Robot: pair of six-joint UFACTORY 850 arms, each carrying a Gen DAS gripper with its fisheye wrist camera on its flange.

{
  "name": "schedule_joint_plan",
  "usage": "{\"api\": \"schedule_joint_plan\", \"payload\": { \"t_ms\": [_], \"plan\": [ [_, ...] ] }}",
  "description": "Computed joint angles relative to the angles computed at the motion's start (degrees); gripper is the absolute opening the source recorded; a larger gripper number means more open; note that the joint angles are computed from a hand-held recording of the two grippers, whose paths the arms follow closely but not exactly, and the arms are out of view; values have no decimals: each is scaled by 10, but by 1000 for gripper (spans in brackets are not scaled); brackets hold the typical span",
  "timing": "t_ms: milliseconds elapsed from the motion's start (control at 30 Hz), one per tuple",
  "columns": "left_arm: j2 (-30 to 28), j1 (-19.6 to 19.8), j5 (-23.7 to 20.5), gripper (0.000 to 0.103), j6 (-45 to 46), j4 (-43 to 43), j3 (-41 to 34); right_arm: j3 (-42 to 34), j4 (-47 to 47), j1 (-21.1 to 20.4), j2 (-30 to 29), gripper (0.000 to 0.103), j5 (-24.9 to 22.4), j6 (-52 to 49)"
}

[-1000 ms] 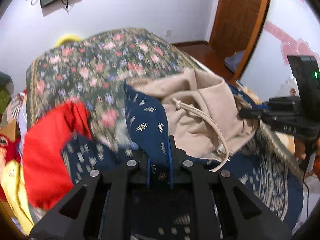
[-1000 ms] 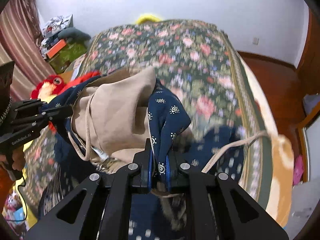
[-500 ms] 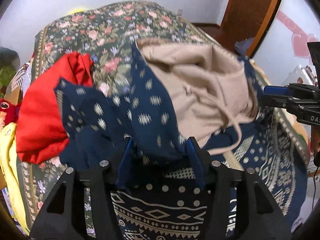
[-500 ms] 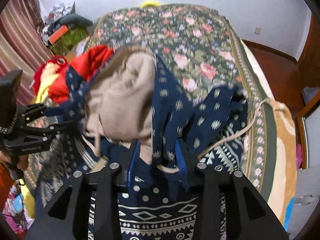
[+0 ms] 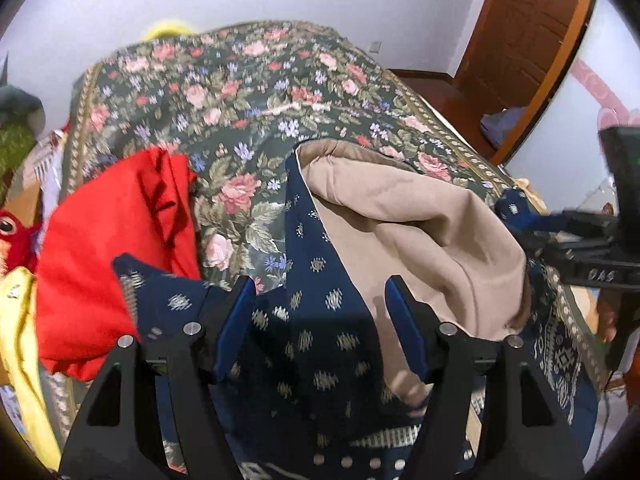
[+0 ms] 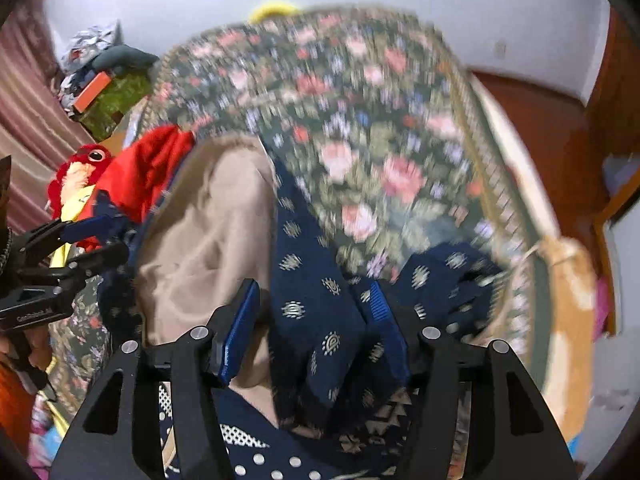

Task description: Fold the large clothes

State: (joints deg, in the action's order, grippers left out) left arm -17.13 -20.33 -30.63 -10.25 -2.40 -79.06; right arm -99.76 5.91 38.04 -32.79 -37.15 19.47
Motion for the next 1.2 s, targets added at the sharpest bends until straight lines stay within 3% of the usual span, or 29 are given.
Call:
{"api": "schedule_joint_plan", "payload": {
  "t_ms": [233, 367, 467, 500, 533, 600, 733, 933, 1200],
  "plan": [
    [-61, 16, -16, 66, 23, -48, -44, -38, 23, -9, -38, 53, 2, -24],
    [-89, 17, -13, 66, 11, -40, -75, -93, 9, -8, -72, 36, -13, -36],
    [-108, 16, -17, 51, -9, -13, -100, -132, 0, -7, -99, 17, -31, -33],
    [-115, 17, -22, 41, -13, -7, -108, -141, 7, -8, -105, 13, -36, -35],
    [-117, 17, -24, 27, -13, -7, -112, -146, 17, -10, -108, 13, -38, -41],
    [-116, 19, -21, 12, 6, -24, -111, -143, 28, -9, -105, 11, -33, -47],
    [-72, 17, 29, 8, 62, -55, -68, -111, 52, -5, -71, 10, -15, -79],
    [-11, 0, 45, 7, 90, -53, -32, -63, 39, 11, -11, 10, 4, -101],
    [81, -34, 74, 7, 165, -89, 46, 56, 54, 30, 84, 10, 48, -107]
  ]
}}
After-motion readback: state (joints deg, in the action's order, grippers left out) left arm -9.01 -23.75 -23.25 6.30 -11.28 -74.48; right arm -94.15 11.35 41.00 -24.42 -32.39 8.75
